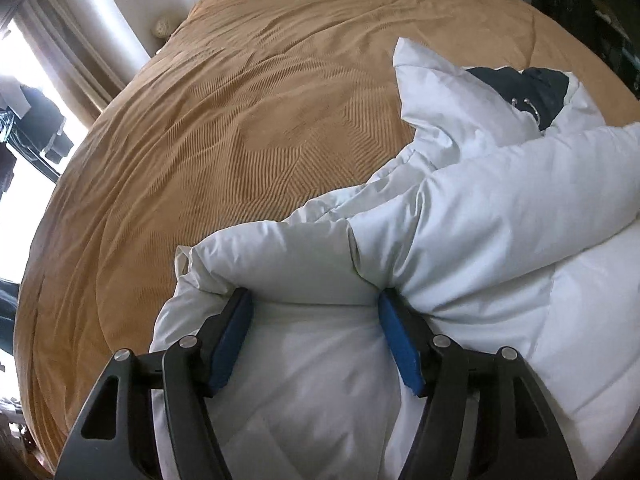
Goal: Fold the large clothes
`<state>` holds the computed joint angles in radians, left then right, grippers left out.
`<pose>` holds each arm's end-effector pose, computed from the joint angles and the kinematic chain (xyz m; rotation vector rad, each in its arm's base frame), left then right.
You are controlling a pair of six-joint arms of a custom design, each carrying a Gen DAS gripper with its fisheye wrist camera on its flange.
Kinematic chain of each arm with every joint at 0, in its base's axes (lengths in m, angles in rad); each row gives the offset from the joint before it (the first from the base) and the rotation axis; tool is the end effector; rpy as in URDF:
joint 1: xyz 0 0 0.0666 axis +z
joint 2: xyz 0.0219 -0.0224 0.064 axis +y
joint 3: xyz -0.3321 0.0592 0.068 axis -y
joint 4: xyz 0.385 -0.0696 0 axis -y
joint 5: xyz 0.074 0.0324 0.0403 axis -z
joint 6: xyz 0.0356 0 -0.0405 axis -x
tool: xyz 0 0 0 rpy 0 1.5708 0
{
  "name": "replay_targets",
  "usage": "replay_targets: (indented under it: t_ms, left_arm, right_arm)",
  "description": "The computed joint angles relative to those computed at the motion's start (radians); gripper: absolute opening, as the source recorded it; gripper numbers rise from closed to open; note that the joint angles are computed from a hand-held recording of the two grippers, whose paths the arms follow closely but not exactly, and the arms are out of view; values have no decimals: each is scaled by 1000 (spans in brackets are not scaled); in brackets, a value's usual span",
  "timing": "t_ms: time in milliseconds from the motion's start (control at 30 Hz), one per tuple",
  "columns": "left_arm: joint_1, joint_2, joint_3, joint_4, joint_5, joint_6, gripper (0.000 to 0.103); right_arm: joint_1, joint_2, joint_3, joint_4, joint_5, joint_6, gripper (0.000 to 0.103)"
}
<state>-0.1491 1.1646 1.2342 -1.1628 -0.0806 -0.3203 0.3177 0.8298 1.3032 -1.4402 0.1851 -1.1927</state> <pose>0.3834 -0.0551 0.3920 0.5950 2.6009 0.1627 0.2418 0.0722 0.5072 1.1489 2.2821 0.3728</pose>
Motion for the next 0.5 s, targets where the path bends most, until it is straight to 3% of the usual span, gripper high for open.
replay_targets:
  t_ms: [33, 67, 100, 133, 200, 300, 400, 467, 500]
  left_arm:
    - [2, 2, 1, 0, 2, 1, 66]
    - [-6, -2, 2, -4, -3, 7, 66]
    - [-13, -6, 0, -5, -7, 12, 66]
    - [-12, -6, -2, -1, -7, 11, 66]
    - [-12, -14, -11, 1, -7, 13, 66]
    - [-6, -10, -8, -1, 2, 11, 66]
    - [1, -6, -5, -3, 14, 11, 66]
    - [5, -2, -4, 0, 19, 9, 66]
    - [7, 0, -1, 0, 23, 10, 67]
  right_arm:
    - [84, 25, 77, -98, 158, -43, 60]
    - [138, 49, 131, -163, 249, -80, 81]
    - [224, 65, 185, -205, 375, -115, 83]
    - [270, 78, 217, -208, 421, -106, 83]
    - [334, 131, 273, -115, 379, 16, 83]
    - [356, 249, 303, 62, 190, 192, 78]
    - [348, 403, 362, 70, 109, 282, 59]
    - [317, 508, 392, 32, 50, 327, 38]
    - [295, 531, 387, 5, 32, 340, 34]
